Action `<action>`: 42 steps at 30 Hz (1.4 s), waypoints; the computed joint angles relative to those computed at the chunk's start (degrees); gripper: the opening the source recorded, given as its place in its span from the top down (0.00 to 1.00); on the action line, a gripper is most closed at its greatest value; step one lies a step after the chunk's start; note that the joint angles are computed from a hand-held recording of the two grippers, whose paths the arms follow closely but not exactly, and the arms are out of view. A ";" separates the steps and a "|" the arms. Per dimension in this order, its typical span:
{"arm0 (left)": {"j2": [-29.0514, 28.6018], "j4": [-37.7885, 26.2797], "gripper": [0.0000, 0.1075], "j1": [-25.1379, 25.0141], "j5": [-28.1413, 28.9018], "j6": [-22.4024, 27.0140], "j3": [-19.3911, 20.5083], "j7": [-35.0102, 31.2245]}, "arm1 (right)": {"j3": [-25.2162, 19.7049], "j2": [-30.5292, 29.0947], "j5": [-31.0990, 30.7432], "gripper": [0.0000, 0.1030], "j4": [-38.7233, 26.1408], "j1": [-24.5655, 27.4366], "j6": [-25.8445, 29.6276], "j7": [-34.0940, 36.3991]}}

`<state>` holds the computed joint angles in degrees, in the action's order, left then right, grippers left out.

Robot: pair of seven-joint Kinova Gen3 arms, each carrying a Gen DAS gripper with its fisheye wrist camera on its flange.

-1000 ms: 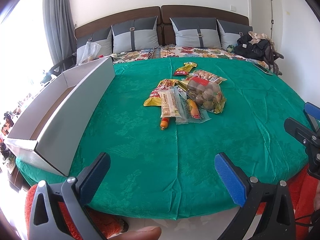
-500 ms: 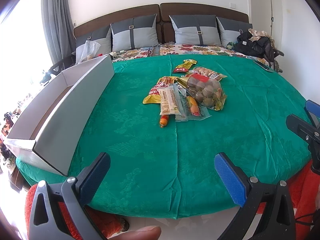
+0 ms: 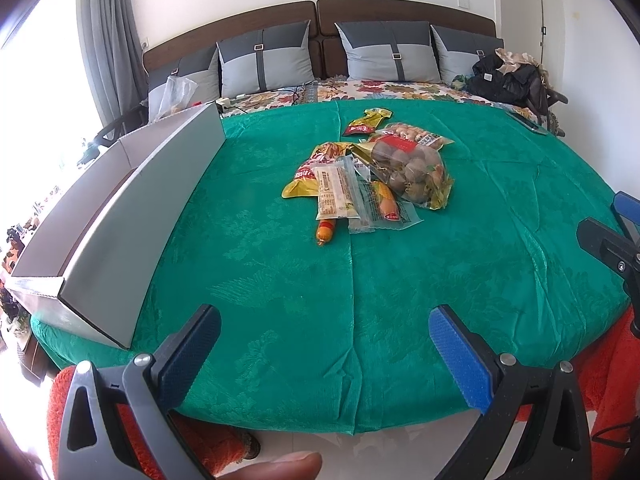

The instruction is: Organize snacks

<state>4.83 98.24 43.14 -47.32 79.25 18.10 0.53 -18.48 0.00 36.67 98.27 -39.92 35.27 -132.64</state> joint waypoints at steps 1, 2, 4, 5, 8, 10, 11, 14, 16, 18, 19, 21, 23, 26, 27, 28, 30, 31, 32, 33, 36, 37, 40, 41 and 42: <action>0.07 -0.09 0.04 -0.07 0.18 -0.05 -0.04 -0.14 | 0.00 0.04 -0.08 0.08 -0.05 -0.02 0.06 0.12; 0.08 -0.13 0.04 -0.20 0.45 -0.20 -0.13 -0.32 | 0.01 0.01 -0.12 0.08 -0.03 -0.03 0.12 0.23; -0.09 -0.22 0.04 -0.90 1.96 -0.96 -0.50 -1.44 | 0.04 -0.02 -0.13 0.08 0.03 -0.02 -0.02 0.28; -0.27 -0.23 0.04 -1.44 3.10 -1.58 -0.75 -2.15 | 0.03 -0.04 -0.07 0.08 0.12 -0.02 -0.18 0.23; -0.92 0.16 0.04 -2.98 6.01 -3.29 -1.28 -3.34 | 0.12 -0.14 -0.58 0.08 0.41 0.16 -0.81 0.59; -1.71 0.68 0.04 -4.00 7.38 -4.56 -1.48 -3.82 | 0.10 -0.11 -0.88 0.08 0.41 0.24 -0.91 0.84; -2.22 0.98 0.04 -4.53 7.90 -5.22 -1.54 -3.84 | 0.17 -0.10 -1.22 0.08 0.32 0.33 -0.96 1.16; -4.16 2.10 0.04 -6.90 10.08 -7.70 -1.88 -4.58 | 0.20 -0.12 -1.23 0.08 0.44 0.43 -1.35 0.88; -5.52 2.23 0.04 -9.89 13.24 -9.56 -2.18 -8.25 | 0.44 -0.30 -2.15 0.08 0.55 0.78 -2.01 1.50; -5.51 1.12 0.04 -14.52 14.99 -9.81 -0.30 -12.91 | 0.69 -0.41 -3.83 0.08 0.66 1.25 -2.73 2.66; -5.29 0.19 0.04 -17.17 15.53 -9.88 1.07 -15.24 | 0.88 -0.46 -5.23 0.08 0.61 1.57 -3.04 3.74; -4.79 -1.96 0.04 -22.48 17.43 -11.38 3.09 -19.90 | 1.21 -0.46 -7.80 0.08 0.56 2.20 -3.59 5.70; -3.50 -4.99 0.04 -27.79 19.16 -12.67 4.91 -24.56 | 1.48 -0.47 -10.03 0.08 0.51 2.79 -3.92 7.43; 0.65 -10.63 0.04 -34.39 19.81 -12.69 7.72 -31.55 | 1.87 -0.67 -12.73 0.08 0.64 3.69 -4.46 9.48; 2.52 -12.66 0.04 -35.02 20.61 -12.51 6.91 -33.88 | 2.02 -0.76 -13.76 0.08 0.63 4.02 -4.62 10.19; 4.42 -14.71 0.04 -34.87 21.99 -12.26 5.03 -36.21 | 2.18 -0.92 -14.77 0.08 0.72 4.37 -4.84 10.83; 8.31 -18.52 0.04 -32.89 24.95 -11.32 -0.28 -39.42 | 2.37 -1.15 -16.49 0.08 0.80 5.04 -5.09 11.93; 10.50 -20.45 0.04 -31.40 25.83 -10.28 -2.93 -40.57 | 2.45 -1.28 -17.25 0.08 0.85 5.35 -5.13 12.51; 12.44 -22.00 0.04 -29.71 26.32 -9.28 -5.59 -41.45 | 2.45 -1.37 -17.66 0.08 0.89 5.62 -5.11 12.82; 14.14 -23.33 0.04 -28.27 27.37 -8.37 -8.24 -42.87 | 2.47 -1.41 -18.08 0.08 0.88 5.88 -5.01 13.17; 17.49 -25.21 0.04 -25.44 31.33 -6.65 -14.97 -45.74 | 2.76 -1.42 -20.03 0.08 0.92 6.73 -4.75 14.58; 17.70 -24.88 0.04 -26.19 32.80 -6.91 -15.42 -45.84 | 3.01 -1.36 -21.20 0.08 0.92 7.05 -4.79 15.31; 17.75 -23.27 0.04 -28.64 36.92 -7.76 -16.07 -46.42 | 3.93 -0.97 -25.93 0.08 0.78 8.13 -4.88 18.11; 17.58 -22.70 0.04 -28.57 36.71 -8.41 -16.11 -47.00 | 4.11 -0.81 -27.01 0.08 0.72 8.41 -4.82 18.48; 17.21 -21.99 0.04 -28.61 36.76 -9.16 -16.23 -47.18 | 4.32 -0.66 -28.13 0.08 0.62 8.72 -4.76 18.96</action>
